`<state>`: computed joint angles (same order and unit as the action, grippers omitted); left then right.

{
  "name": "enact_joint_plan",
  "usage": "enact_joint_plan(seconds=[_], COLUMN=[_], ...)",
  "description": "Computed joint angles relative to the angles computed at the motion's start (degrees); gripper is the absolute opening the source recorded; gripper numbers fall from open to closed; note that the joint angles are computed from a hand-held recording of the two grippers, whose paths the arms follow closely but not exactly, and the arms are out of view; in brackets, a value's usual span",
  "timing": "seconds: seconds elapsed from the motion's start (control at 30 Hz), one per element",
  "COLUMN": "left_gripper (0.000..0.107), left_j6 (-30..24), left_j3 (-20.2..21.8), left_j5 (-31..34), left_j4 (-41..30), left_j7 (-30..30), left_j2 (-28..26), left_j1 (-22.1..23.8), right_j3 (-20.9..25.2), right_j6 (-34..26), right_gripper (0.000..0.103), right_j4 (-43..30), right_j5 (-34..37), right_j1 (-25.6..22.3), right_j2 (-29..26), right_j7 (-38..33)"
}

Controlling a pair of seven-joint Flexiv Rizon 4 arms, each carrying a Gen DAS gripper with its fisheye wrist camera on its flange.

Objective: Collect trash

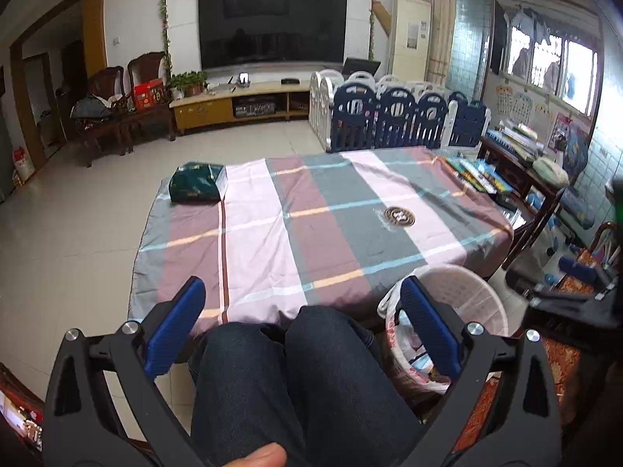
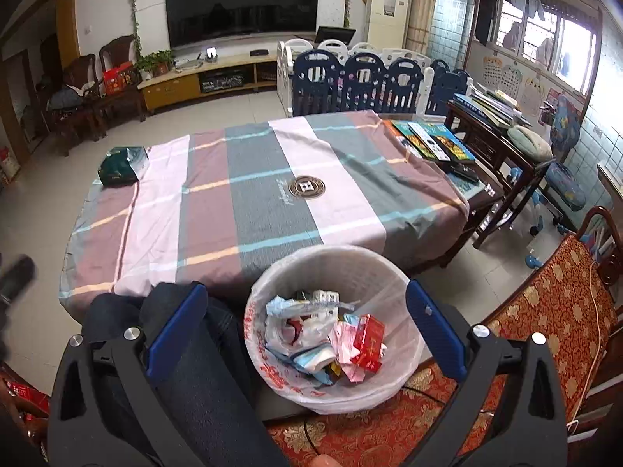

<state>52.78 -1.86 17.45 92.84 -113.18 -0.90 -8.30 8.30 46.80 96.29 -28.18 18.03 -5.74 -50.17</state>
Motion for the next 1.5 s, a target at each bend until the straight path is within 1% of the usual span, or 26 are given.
enact_joint_plan(seconds=[0.1,0.2,0.3,0.53,1.5], left_gripper=[0.1,0.1,0.1,0.1,0.1], left_j6=[-0.4,-1.1,-2.4,-3.2,-3.1], left_j3=[-0.1,-0.4,-0.6,-0.3,0.2], left_j5=[1.1,-0.9,-1.0,-2.4,-2.5], left_j4=[-0.2,-0.2,-0.9,-1.2,-1.0], left_j7=[-0.7,1.2,1.9,3.4,2.7], left_j2=[0.4,-0.2,-1.4,-2.8,-3.1], left_j1=[0.0,-0.1,-0.5,-1.5,-2.0], right_j3=[0.2,0.1,0.0,0.0,0.1], right_j6=[-1.5,-0.3,0.2,0.4,0.1], right_gripper=[0.1,0.1,0.1,0.1,0.1], right_j4=[0.0,0.7,1.2,1.4,1.7], right_j5=[1.1,1.1,0.1,1.2,1.7], right_j1=[0.0,-0.3,-0.5,-1.1,-1.3], right_j2=[0.2,0.7,1.1,1.2,1.4], right_j7=[-0.1,0.7,1.5,1.9,1.9])
